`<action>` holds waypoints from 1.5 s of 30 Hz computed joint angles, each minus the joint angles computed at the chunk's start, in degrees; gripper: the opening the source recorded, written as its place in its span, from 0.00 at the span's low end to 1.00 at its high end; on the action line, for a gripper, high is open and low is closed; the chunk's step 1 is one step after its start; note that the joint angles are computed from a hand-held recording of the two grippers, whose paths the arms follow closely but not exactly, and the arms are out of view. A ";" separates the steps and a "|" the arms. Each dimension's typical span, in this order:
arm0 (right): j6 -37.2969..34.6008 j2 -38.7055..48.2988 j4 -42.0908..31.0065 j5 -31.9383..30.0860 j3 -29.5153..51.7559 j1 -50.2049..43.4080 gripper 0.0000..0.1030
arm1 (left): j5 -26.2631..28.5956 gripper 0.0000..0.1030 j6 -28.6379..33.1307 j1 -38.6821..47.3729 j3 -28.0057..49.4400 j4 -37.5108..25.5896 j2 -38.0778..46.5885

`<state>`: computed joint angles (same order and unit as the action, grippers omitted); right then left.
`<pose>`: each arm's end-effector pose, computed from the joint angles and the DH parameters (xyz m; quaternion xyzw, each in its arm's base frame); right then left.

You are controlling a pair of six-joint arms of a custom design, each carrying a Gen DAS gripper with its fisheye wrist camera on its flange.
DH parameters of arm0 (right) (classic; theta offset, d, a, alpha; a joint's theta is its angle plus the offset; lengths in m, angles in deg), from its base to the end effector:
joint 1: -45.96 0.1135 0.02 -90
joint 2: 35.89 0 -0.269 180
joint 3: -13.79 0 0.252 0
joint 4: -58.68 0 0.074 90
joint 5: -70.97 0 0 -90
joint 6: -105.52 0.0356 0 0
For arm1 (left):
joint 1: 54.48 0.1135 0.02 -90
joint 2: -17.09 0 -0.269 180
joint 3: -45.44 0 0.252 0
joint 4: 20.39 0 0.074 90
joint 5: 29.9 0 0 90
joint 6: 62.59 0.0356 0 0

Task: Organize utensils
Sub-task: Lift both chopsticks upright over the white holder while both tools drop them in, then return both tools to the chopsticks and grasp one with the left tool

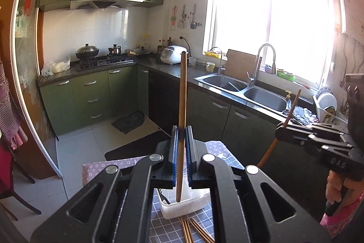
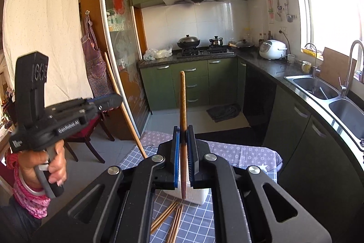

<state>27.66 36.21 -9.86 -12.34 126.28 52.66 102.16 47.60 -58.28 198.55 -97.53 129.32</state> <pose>0.2246 0.0222 0.4812 0.0706 0.8540 0.0346 0.5143 0.3908 -0.0499 0.4680 0.3317 0.7807 -0.2567 0.4632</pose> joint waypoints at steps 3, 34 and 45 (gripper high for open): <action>-0.46 3.25 0.37 -1.18 3.63 -2.42 0.07 | -2.48 0.06 -0.65 -2.14 -1.19 1.85 2.10; 0.27 3.40 13.26 -5.07 -15.87 -5.84 0.13 | -6.10 0.12 15.77 -0.82 -18.02 -8.42 -3.49; 1.40 -8.00 9.39 -5.94 -36.87 -5.51 0.22 | -20.17 0.11 21.78 -3.62 -39.52 -7.30 -1.49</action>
